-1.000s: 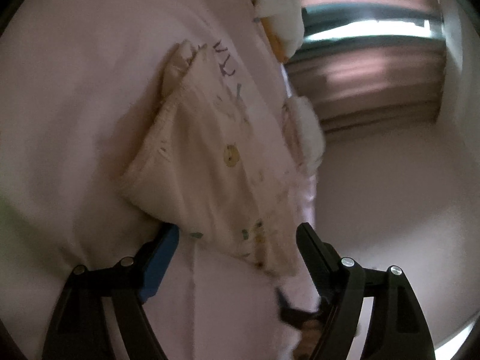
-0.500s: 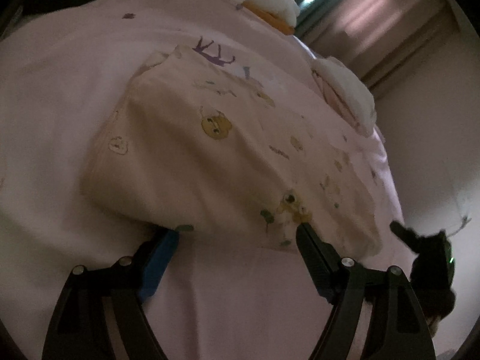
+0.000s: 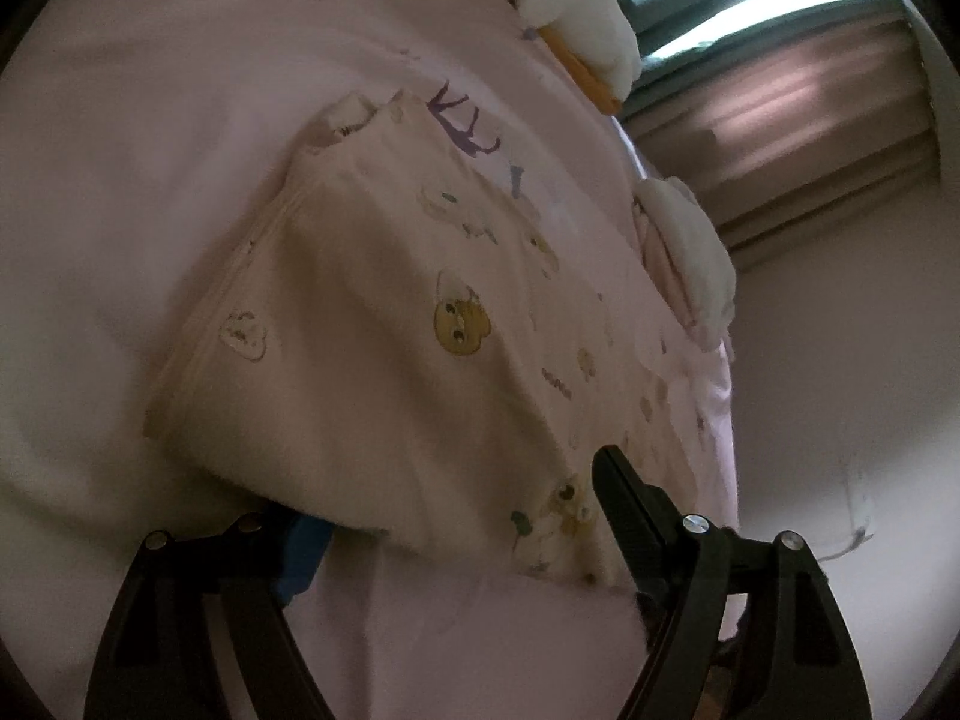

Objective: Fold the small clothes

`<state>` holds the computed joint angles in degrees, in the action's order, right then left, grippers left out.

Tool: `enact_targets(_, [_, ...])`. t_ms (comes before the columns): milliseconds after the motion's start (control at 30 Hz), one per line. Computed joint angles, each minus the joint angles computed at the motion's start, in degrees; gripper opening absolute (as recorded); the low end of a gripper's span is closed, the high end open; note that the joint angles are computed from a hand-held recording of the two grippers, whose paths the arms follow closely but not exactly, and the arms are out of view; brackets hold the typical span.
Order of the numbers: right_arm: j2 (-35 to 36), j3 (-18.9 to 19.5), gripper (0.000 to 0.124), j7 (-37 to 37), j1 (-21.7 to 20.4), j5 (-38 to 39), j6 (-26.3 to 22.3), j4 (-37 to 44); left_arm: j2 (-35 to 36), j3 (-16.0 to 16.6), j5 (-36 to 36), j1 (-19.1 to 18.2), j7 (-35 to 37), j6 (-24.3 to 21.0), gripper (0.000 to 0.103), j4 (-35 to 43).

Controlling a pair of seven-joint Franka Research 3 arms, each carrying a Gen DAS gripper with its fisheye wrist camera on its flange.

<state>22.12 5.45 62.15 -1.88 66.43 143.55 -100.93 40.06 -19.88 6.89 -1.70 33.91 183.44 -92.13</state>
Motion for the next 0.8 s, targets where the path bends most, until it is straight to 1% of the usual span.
enact_targets(67, [0.3, 0.1, 0.103, -1.2, 0.3, -0.5, 0.6, 0.3, 0.2, -0.8, 0.0, 0.7, 0.2, 0.2, 0.08, 0.1])
enact_targets(200, [1.5, 0.5, 0.103, -2.2, 0.8, -1.3, 2.0, 1.8, 2.0, -4.0, -0.2, 3.4, 0.5, 1.5, 0.08, 1.1])
enact_targets(233, [2.2, 0.9, 0.103, -2.6, 0.7, -0.7, 2.6, 2.6, 2.7, -4.8, -0.4, 4.1, 0.2, 2.4, 0.08, 1.5])
enact_targets(267, [2.9, 1.4, 0.103, -3.6, 0.4, 0.5, 2.8, 3.3, 3.2, -4.8, -0.7, 4.2, -0.5, 3.0, 0.079, 1.9])
enact_targets(300, [3.8, 2.2, 0.103, -5.2, -0.3, 2.2, 2.5, 4.4, 4.0, -5.0, -1.0, 4.5, -1.5, 4.2, 0.076, 2.4])
enact_targets(333, [4.7, 2.7, 0.102, -6.6, -0.5, 3.4, 2.8, 5.2, 4.3, -4.5, -1.1, 4.2, -2.4, 4.4, 0.069, 2.8])
enact_targets(367, [5.1, 2.8, 0.101, -7.1, -0.1, 3.5, 3.9, 5.6, 4.3, -3.4, -1.2, 3.6, -3.4, 3.9, 0.063, 3.1])
enact_targets(433, [6.0, 2.6, 0.086, -7.0, 1.1, 1.9, 6.5, 6.4, 3.7, 1.5, -2.0, 0.1, -6.0, 1.8, 0.035, 3.8])
enact_targets(467, [6.9, 2.4, 0.071, -6.3, 1.8, 0.4, 7.7, 7.2, 3.6, 3.7, -2.2, -1.5, -7.0, 1.3, 0.028, 4.0])
enact_targets(500, [7.8, 2.4, 0.048, -5.6, 2.1, -0.7, 8.8, 7.9, 3.6, 5.5, -2.3, -2.8, -7.8, 1.1, 0.019, 4.1])
enact_targets(533, [8.7, 1.8, 0.024, -3.0, 2.8, -3.0, 9.6, 8.5, 3.6, 6.0, -2.3, -3.2, -8.4, 1.9, 0.016, 3.7])
enact_targets(567, [9.2, 2.5, 0.018, -2.5, 2.1, -3.0, 9.2, 8.9, 3.4, 6.4, -2.2, -3.4, -8.9, 2.9, 0.015, 3.1])
enact_targets(600, [9.3, 3.9, 0.015, -3.8, 0.5, -1.1, 8.7, 8.9, 2.9, 7.5, -2.1, -4.3, -9.6, 3.6, 0.012, 2.4])
enact_targets(633, [9.3, 5.0, 0.012, -5.0, -0.9, 0.8, 7.6, 8.9, 2.3, 9.0, -2.1, -5.5, -10.3, 3.8, 0.011, 2.1])
enact_targets(667, [9.2, 5.7, 0.011, -5.7, -2.1, 2.5, 6.3, 8.9, 1.7, 11.1, -2.0, -7.2, -10.9, 3.7, 0.01, 1.6])
enact_targets(767, [8.2, 5.8, 0.009, -7.2, -2.9, 4.7, 4.4, 7.8, -1.0, 19.6, -0.3, -14.3, -12.1, -0.5, 0.008, 0.8])
enact_targets(800, [7.4, 5.6, 0.008, -7.7, -2.8, 5.1, 4.4, 6.9, -1.2, 22.0, 0.5, -16.3, -13.0, -1.2, 0.008, 0.8])
